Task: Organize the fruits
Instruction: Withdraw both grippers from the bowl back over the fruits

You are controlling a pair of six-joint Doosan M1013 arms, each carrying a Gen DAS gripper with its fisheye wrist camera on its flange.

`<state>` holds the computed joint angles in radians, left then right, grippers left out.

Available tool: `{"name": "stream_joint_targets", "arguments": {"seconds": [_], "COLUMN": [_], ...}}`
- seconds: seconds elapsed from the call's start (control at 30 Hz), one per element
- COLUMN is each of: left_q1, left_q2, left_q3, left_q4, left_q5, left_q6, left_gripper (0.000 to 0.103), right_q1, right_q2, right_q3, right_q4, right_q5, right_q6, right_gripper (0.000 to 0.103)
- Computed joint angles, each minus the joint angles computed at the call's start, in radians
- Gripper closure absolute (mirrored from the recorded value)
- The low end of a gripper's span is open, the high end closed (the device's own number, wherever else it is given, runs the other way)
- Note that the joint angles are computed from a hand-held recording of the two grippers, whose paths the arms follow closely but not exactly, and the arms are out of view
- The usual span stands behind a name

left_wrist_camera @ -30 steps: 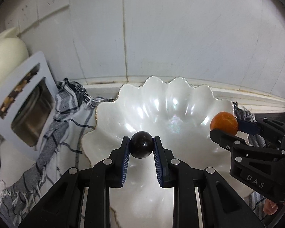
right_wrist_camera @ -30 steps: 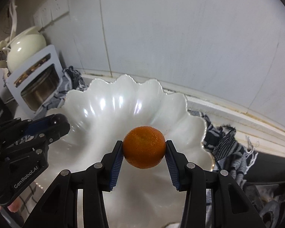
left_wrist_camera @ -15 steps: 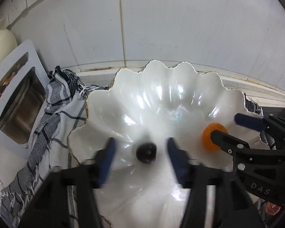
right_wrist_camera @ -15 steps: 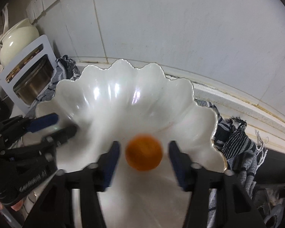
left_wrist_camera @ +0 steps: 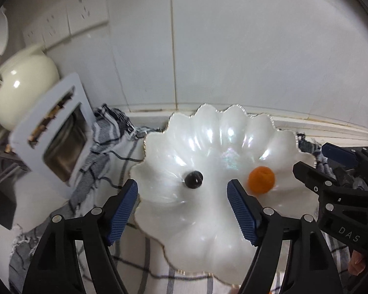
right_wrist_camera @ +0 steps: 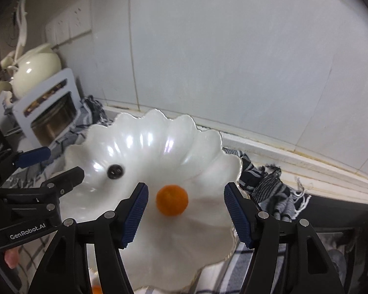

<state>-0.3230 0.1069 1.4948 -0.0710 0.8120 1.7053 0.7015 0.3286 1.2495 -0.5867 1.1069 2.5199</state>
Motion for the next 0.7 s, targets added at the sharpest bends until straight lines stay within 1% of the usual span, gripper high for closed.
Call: {"name": "stream_joint_targets", "arguments": {"seconds": [0.1,0.37,0.43,0.53,0.7], "left_q1": [0.003,0.017,0.022,0.028,0.038], "left_q2": [-0.032,-0.127,-0.153,-0.184,-0.236], "left_q3": [0.013,0.059,0.074,0.092,0.128], "left_q4": [-0.002,-0.041,-0.064,-0.084,-0.130], "left_q5": [-0.020,-0.068,-0.073,-0.076,-0.087], "left_q6": [0.014,0.075,0.100,0.122,0.173], "left_gripper": [0.025,0.023,0.023,0.023,0.023], "right_q1": [0.022,0.077,0.100,0.132,0.180], "right_q2": [-0.017,-0.067,-0.076,-0.089,-0.110], "right_q3": [0.008,0.031,0.033,0.039,0.051], "right_q4": [-0.041,-0.104,-0.137,-0.183,-0.237], "right_q5": [0.008,0.020,0.037,0.065,0.101], "right_q6": [0.026,0.104,0.126,0.155,0.217], "right_gripper": [0.038,0.038,0.037,0.034,0.033]}}
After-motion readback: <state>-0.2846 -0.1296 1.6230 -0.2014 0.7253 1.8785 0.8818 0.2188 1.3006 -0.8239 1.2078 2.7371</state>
